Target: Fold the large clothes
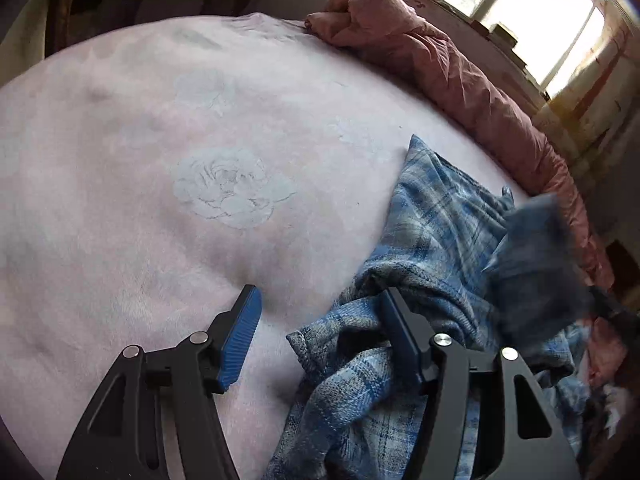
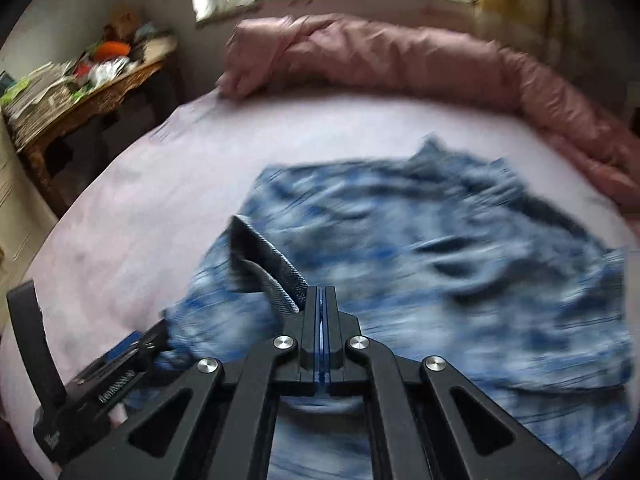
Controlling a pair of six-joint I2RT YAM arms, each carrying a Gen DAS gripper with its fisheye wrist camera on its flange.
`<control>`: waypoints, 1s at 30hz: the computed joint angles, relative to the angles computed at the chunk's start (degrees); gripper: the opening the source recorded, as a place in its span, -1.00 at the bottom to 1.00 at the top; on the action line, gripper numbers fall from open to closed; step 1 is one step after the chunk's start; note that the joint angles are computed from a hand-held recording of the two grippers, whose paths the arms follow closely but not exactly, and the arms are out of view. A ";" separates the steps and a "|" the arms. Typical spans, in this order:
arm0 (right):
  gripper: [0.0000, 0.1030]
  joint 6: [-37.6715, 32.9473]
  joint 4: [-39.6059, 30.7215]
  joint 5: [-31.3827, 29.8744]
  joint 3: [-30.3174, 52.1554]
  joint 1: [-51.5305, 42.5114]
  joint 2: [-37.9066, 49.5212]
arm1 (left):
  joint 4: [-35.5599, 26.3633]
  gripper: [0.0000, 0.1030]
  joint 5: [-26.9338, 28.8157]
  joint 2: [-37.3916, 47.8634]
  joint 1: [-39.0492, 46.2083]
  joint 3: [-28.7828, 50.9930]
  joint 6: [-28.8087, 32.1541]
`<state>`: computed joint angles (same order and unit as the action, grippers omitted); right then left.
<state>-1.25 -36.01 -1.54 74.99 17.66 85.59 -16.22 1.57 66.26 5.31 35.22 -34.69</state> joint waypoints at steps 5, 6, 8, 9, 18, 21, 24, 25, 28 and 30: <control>-0.98 -6.73 1.47 1.34 1.00 -12.82 -2.22 | 2.40 0.18 -0.21 -2.08 -1.57 -1.29 0.92; -0.98 -9.27 3.11 3.24 -0.10 -14.61 -2.49 | 2.88 0.18 -0.28 -2.27 -2.20 -1.33 1.27; -0.98 -12.19 5.62 3.24 -2.10 -18.89 -2.40 | 3.73 0.18 -1.50 -2.55 -4.49 -1.10 2.91; -0.98 -12.17 5.99 1.91 -2.40 -21.09 -1.85 | 4.14 0.19 -2.89 -2.97 -6.12 -1.04 3.84; -0.98 -10.17 10.71 -7.87 -4.40 -36.86 6.95 | 13.20 0.45 -13.17 -13.94 -17.80 -5.61 8.78; -0.98 -10.00 7.66 -17.94 -2.12 -39.81 10.23 | 14.81 0.45 -10.99 -13.27 -15.94 -5.94 6.84; -0.81 -11.13 -1.60 -29.56 4.62 -40.87 15.39 | 14.32 0.45 -11.55 -11.52 -15.47 -5.77 6.02; -0.50 -11.32 -3.89 -31.77 6.32 -40.63 16.82 | 14.42 0.45 -11.69 -10.74 -15.17 -5.66 6.01; 0.27 -10.57 -7.17 -31.35 8.97 -37.44 19.72 | 15.12 0.45 -11.63 -9.89 -15.14 -6.19 5.70; 0.27 -11.35 -7.76 -27.00 9.87 -34.59 20.82 | 15.36 0.45 -10.88 -9.17 -14.99 -6.05 5.39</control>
<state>-12.60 -43.77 -28.54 84.86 -16.93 106.41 -0.86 -9.31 57.09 -9.68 29.17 -29.30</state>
